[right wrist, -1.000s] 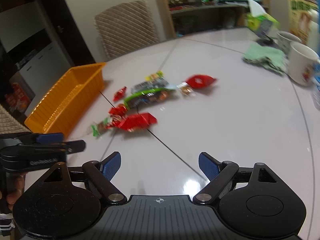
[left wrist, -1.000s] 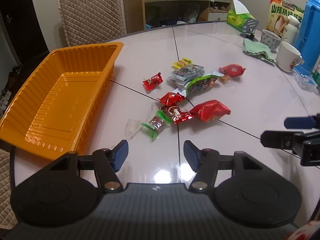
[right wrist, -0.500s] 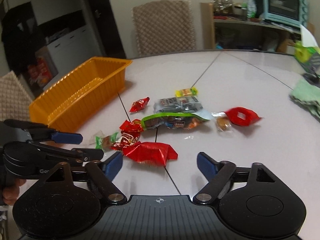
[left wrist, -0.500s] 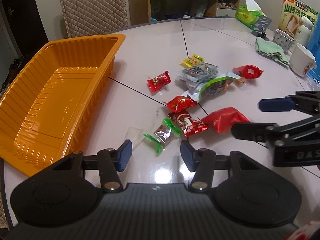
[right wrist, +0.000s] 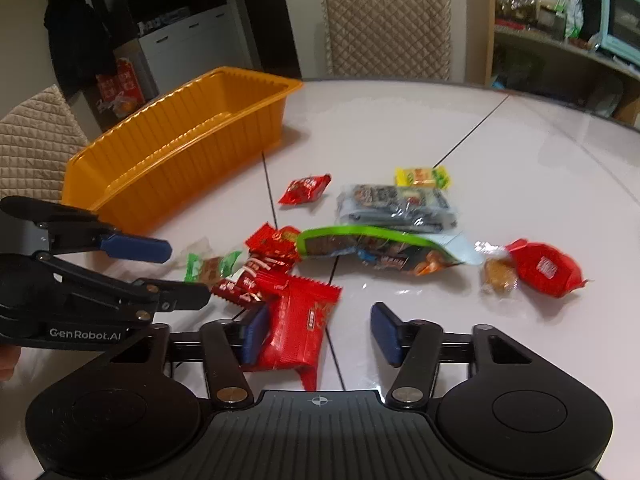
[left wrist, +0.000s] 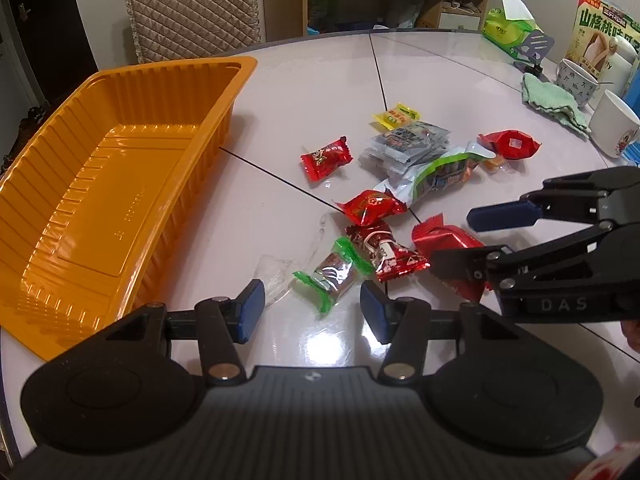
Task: Organize snacks
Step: 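Grasp a red candy with the right tool while the left tool grasps a green candy, then carry both candies to the orange tray and open both tools to drop them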
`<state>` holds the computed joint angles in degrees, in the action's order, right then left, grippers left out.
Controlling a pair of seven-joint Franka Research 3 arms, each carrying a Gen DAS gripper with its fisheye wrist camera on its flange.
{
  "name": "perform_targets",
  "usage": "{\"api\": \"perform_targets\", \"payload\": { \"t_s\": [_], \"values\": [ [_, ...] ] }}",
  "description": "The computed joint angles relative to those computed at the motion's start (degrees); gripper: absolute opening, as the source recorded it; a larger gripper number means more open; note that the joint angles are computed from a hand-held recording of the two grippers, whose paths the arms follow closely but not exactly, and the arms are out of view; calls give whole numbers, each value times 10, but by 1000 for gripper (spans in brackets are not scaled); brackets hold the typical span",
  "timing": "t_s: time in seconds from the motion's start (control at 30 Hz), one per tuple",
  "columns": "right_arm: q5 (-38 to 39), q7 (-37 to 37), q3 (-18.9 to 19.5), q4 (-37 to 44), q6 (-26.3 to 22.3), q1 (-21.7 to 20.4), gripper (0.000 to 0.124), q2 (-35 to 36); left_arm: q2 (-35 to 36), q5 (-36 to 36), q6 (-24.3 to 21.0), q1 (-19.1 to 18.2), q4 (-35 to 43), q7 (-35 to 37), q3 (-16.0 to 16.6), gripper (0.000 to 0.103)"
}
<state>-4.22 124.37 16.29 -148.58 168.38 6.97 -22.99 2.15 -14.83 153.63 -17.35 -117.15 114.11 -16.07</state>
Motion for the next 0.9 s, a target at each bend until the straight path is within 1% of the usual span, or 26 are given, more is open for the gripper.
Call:
{"api": "perform_targets", "payload": {
  "t_s": [0.03,0.1,0.13,0.17,0.2,0.23,0.3,0.37,0.5,0.67,0.7,0.77,0.9],
  "values": [
    [6,0,-4,-1,3,6,52,0,1,0,0,0,1,1,0,51],
    [20,-2,-11,-5,11,15,43,1,2,6,1,-1,2,-1,0,51],
    [20,2,-7,-5,12,12,41,0,3,8,1,-1,3,-2,-1,50],
    [24,2,-8,-6,12,14,33,1,4,10,1,-1,4,-3,-1,49],
    [30,2,-11,-6,12,18,30,0,6,13,2,-1,5,-5,-2,49],
    [28,12,-3,-7,8,10,29,-3,7,16,4,-1,6,-5,-2,49],
    [18,41,16,-10,-2,-11,29,-14,9,22,9,-2,6,-3,-4,48],
    [13,71,28,-17,-8,-23,29,-27,12,29,13,-2,7,-1,-5,47],
    [16,113,32,-38,-15,-27,29,-56,22,40,21,-3,12,8,-10,41],
    [21,157,38,-60,-29,-32,29,-92,28,27,25,-1,14,37,-18,28],
    [21,165,40,-63,-33,-33,29,-98,27,21,23,0,14,42,-19,26],
    [21,178,42,-68,-41,-33,29,-110,27,4,15,1,16,53,-21,19],
    [16,195,45,-72,-56,-31,29,-124,23,-6,10,0,14,52,-19,18]
  ]
}}
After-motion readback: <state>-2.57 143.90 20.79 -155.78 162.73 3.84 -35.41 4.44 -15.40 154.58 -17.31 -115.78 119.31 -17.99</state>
